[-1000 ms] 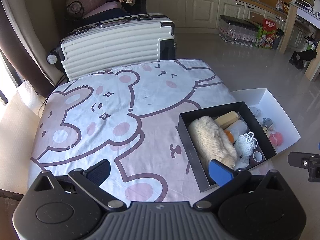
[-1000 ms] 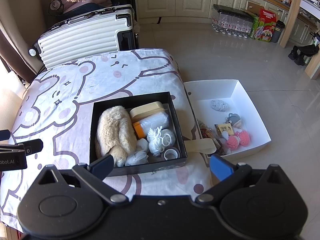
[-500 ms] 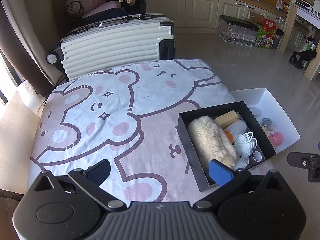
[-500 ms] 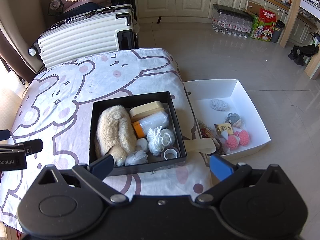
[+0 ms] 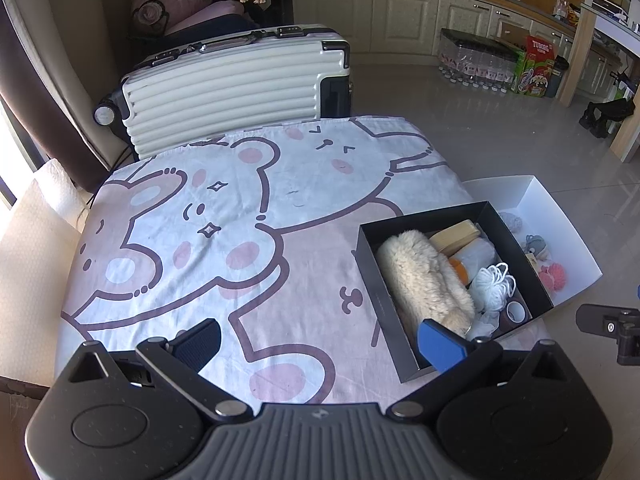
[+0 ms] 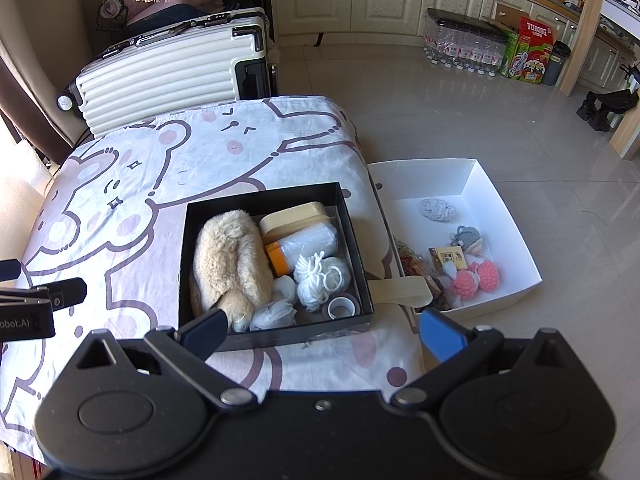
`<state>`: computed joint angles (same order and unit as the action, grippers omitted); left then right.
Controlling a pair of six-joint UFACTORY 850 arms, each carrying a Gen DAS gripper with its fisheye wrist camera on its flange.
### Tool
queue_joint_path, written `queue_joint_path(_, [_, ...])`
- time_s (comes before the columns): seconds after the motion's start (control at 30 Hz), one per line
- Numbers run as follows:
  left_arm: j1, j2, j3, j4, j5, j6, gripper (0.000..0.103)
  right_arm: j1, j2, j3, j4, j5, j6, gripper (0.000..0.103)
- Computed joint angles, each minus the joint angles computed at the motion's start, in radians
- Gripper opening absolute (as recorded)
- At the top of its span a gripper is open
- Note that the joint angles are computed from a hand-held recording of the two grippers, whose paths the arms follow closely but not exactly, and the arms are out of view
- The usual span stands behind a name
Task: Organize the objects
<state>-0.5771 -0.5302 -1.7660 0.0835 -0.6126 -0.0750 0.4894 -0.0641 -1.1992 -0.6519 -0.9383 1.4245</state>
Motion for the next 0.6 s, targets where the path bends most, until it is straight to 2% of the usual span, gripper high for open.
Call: queue_joint_path(0.6, [0.002, 0.001, 0.002, -0.01, -0.004, 0.013, 0.103, 0.0, 0.0, 0.001, 0.0, 0.001, 0.0, 0.103])
